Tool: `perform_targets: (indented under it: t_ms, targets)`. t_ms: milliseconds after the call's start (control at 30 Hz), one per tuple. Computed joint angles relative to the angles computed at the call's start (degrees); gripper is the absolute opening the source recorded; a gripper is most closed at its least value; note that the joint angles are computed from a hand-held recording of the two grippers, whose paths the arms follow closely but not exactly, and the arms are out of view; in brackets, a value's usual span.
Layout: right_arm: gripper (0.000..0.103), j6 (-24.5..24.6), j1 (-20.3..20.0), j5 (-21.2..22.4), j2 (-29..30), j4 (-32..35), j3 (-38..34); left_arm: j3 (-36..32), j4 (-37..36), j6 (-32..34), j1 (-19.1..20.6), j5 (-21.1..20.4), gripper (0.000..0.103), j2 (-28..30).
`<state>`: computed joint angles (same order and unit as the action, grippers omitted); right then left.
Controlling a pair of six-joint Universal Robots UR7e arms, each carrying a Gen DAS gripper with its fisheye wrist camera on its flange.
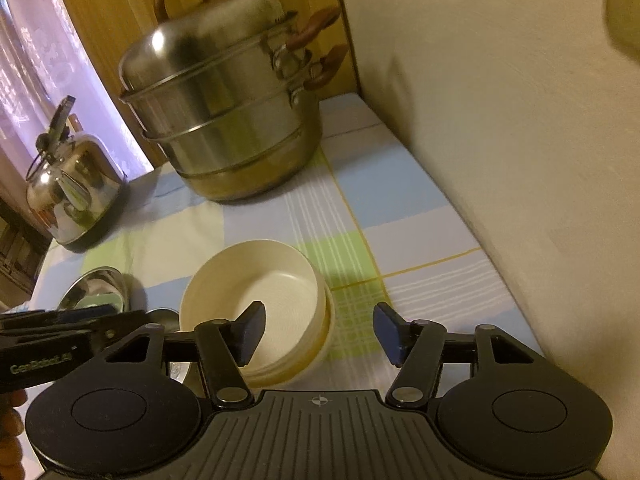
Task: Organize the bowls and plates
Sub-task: 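Open both grippers and pull them back from the bowl stack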
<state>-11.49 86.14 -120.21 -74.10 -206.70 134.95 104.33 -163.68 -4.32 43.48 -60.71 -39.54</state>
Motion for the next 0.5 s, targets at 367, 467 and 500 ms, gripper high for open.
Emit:
perform_targets:
  t_ms: [367,467,500]
  targets:
    - [0.063,2.75,2.98,-0.41,-3.47,-0.09,6.86,12.27,1.84,-5.56,-2.71,3.12,0.05,-10.89]
    - [0.063,2.91,4.56,-1.09,-3.38,0.14,8.11,14.89,2.76,-8.26,-3.55,3.67,0.05,-13.02]
    - [0.063,2.82,5.04,-1.28,-3.13,-0.15,8.46,15.68,3.23,-9.31,-3.81,3.77,0.051,-13.74]
